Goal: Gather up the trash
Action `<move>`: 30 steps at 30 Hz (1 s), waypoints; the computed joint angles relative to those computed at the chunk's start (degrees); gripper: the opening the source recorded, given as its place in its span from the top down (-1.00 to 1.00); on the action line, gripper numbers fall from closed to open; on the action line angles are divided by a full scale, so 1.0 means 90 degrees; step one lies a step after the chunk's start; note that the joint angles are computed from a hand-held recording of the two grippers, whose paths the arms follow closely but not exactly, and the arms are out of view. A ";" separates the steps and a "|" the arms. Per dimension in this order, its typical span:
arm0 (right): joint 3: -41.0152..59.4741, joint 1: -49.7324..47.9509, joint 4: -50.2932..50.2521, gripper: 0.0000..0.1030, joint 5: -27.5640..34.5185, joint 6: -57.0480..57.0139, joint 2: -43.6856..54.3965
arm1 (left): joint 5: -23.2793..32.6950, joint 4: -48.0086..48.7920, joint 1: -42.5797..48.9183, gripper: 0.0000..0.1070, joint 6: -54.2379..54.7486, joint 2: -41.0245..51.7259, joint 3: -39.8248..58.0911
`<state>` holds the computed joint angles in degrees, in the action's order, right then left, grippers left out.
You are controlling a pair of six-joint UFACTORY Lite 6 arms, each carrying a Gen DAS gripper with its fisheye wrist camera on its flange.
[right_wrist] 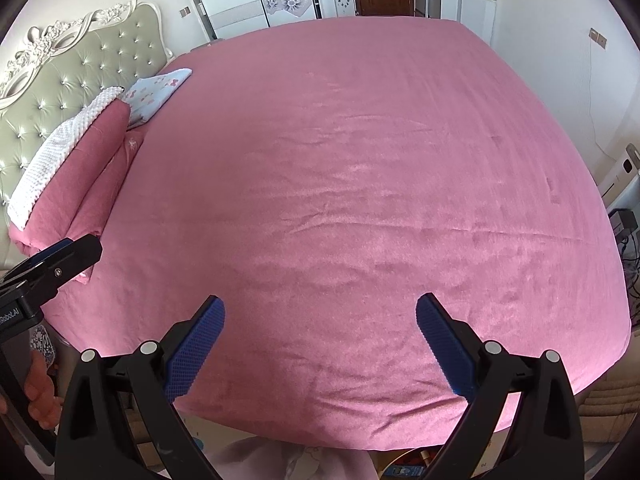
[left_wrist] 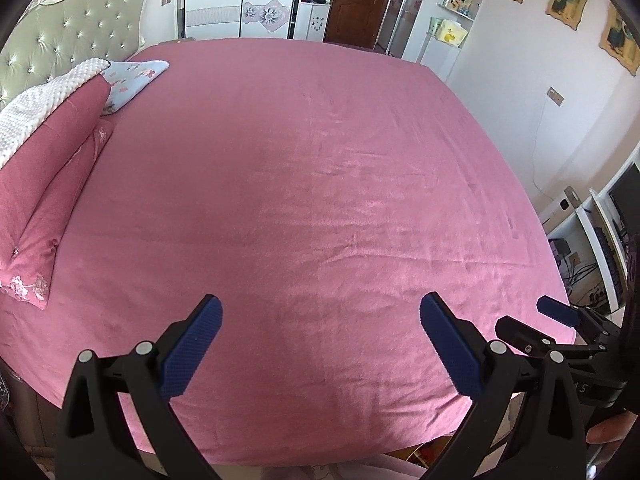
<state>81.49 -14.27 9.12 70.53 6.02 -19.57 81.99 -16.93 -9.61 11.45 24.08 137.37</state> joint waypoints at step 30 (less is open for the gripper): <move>-0.0079 -0.0399 0.0309 -0.82 0.0084 -0.0098 0.0031 | 0.0333 0.0178 -0.0081 -0.85 0.0061 0.0398 0.0759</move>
<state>80.77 -17.86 11.90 71.28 5.14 -19.29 84.99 -15.33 -10.33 12.00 27.66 144.20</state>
